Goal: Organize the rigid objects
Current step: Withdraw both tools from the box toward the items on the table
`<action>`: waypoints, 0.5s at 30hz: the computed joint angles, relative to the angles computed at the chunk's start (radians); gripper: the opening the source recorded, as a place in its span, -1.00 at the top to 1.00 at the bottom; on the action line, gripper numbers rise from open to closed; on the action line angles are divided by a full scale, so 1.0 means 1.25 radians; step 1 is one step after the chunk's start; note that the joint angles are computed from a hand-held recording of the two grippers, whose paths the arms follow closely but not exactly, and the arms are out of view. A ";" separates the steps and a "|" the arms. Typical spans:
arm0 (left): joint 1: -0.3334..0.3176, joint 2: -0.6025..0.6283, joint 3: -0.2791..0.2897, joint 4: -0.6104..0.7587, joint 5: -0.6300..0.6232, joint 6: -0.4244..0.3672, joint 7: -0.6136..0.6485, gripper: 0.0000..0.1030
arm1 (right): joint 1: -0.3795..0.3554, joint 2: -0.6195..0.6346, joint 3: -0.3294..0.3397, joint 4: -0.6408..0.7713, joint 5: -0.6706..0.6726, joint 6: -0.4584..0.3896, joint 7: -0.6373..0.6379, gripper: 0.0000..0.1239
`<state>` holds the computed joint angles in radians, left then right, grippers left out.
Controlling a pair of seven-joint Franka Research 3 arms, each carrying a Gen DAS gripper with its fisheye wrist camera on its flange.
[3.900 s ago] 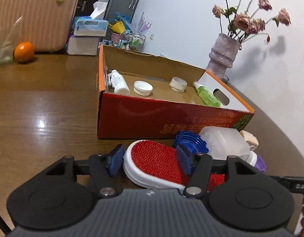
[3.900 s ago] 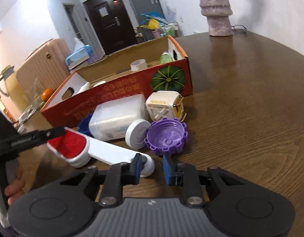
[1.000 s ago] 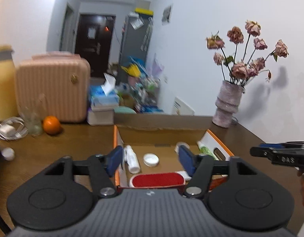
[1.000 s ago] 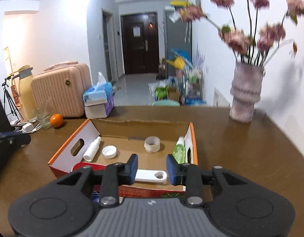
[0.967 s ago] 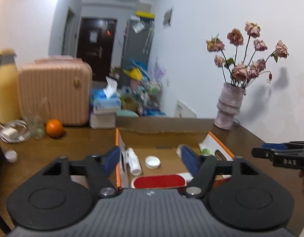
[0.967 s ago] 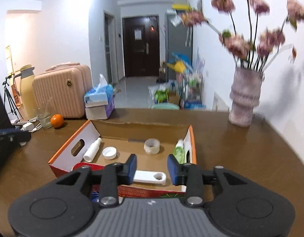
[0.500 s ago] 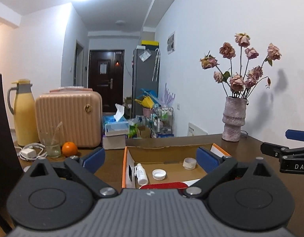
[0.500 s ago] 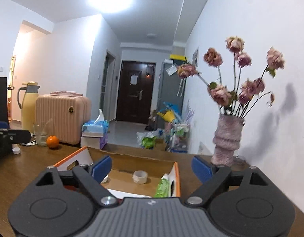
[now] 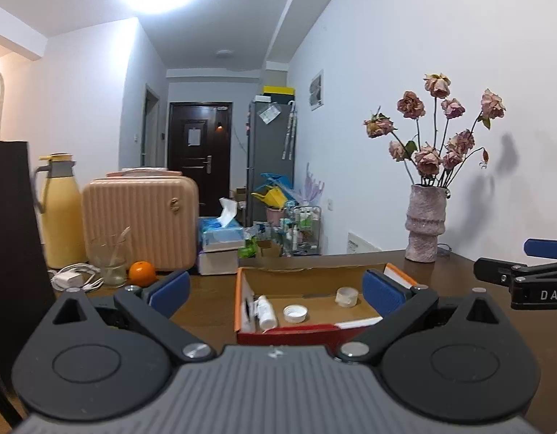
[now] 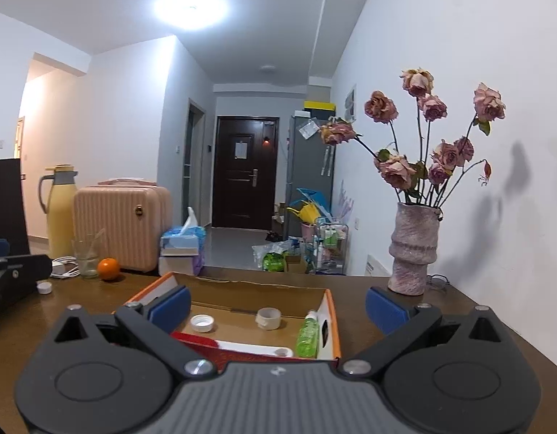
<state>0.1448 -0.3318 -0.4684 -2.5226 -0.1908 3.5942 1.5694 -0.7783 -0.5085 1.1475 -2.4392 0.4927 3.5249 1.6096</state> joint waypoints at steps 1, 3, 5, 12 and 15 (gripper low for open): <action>-0.019 -0.020 0.022 -0.016 0.014 -0.014 -0.011 -1.00 | 0.013 -0.006 -0.007 -0.010 0.001 0.005 0.001 -0.66; -0.081 -0.054 0.100 -0.052 0.087 -0.036 -0.051 -1.00 | 0.041 -0.027 -0.017 -0.039 0.021 0.017 0.009 -0.66; -0.116 -0.093 0.148 -0.099 0.147 -0.030 -0.080 -1.00 | 0.079 -0.046 -0.030 -0.070 0.049 0.021 0.025 -0.66; -0.157 -0.202 0.196 -0.250 0.256 -0.022 -0.169 -1.00 | 0.402 0.010 -0.259 -0.214 0.048 0.090 0.059 -0.66; -0.179 -0.208 0.219 -0.274 0.310 -0.045 -0.193 -1.00 | 0.399 -0.021 -0.202 -0.252 0.140 0.096 0.041 -0.66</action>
<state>-0.0788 -0.5920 -0.1949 -2.8653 0.1961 3.5384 1.3285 -0.2797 -0.5351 0.8944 -2.7536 0.6675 3.6455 1.6610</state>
